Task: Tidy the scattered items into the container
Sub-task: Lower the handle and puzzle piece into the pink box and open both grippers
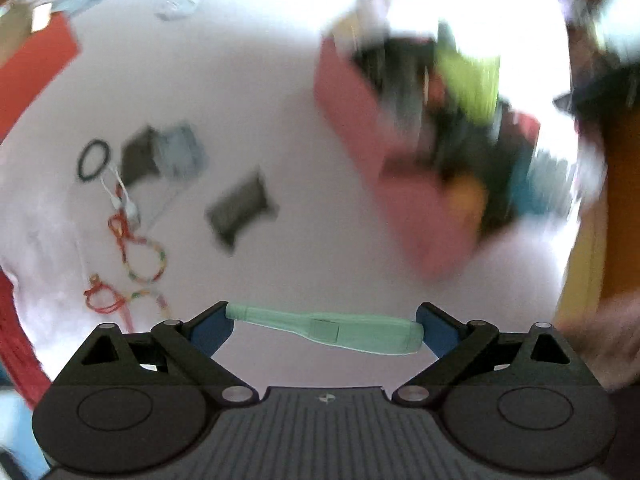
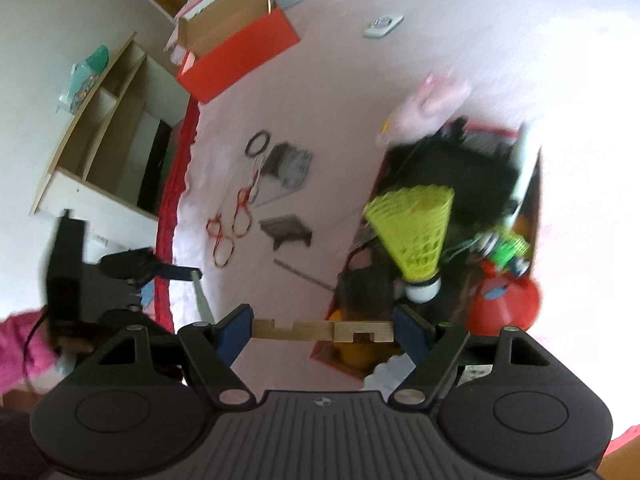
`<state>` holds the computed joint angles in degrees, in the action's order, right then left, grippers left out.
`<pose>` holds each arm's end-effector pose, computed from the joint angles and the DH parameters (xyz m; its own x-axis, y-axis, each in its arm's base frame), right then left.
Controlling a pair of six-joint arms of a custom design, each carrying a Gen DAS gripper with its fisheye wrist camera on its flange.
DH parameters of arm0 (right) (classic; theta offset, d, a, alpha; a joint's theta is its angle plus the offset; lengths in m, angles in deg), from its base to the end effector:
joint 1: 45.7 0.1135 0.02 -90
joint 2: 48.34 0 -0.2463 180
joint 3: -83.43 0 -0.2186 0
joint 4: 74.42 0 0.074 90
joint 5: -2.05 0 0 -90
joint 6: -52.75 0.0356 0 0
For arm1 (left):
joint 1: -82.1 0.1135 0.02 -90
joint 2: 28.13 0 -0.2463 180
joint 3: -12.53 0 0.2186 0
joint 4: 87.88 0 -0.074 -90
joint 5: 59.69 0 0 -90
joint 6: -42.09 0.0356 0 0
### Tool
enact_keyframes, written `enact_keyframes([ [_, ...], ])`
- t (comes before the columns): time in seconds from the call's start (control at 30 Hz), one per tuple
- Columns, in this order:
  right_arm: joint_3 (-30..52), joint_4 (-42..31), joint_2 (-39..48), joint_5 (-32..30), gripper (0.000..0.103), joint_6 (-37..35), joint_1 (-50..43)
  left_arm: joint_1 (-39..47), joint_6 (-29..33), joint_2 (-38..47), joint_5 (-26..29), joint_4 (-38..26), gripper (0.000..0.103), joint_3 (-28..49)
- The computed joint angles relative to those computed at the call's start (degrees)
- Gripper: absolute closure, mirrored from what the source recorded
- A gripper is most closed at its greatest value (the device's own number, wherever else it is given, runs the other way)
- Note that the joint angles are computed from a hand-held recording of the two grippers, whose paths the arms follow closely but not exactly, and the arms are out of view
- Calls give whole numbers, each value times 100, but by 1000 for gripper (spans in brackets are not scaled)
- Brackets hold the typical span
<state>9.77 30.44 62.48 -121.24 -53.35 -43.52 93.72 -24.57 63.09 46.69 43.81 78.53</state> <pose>0.3432 0.0326 0.2246 -0.9081 -0.2665 -0.3228 -0.3981 0.7885 0.4688 0.2505 0.0413 0.1629 -0.9080 0.2013 -0.3675 0.2666 0.9542 -0.1360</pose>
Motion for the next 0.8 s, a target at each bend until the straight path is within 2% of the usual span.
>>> enact_keyframes([
  [0.07, 178, -56, 15, -15, 24, -34, -120, -477, -737, -154, -71, 335, 6, -36],
  [0.17, 468, -32, 144, -24, 24, -20, -257, -897, -1542, 187, -109, 836, 6, 188],
  [0.23, 786, -69, 349, -100, 24, 102, -372, -1307, -2310, 150, -213, 1146, 6, 116],
  [0.27, 951, -58, 489, -165, 24, 261, -427, -1589, -2756, 177, -302, 1285, 6, 159],
  [0.47, 2214, -5, 1636, -479, 24, 1347, -555, -2623, -4398, 297, -742, 1802, 6, 403],
  [0.6, 3186, 87, 2401, -146, 24, 1387, -333, -2906, -5147, 656, -1046, 2118, 6, 686],
  [0.8, 5064, -424, 3633, 489, 24, 571, 59, -3279, -5663, 1099, -1593, 2086, 5, 980],
])
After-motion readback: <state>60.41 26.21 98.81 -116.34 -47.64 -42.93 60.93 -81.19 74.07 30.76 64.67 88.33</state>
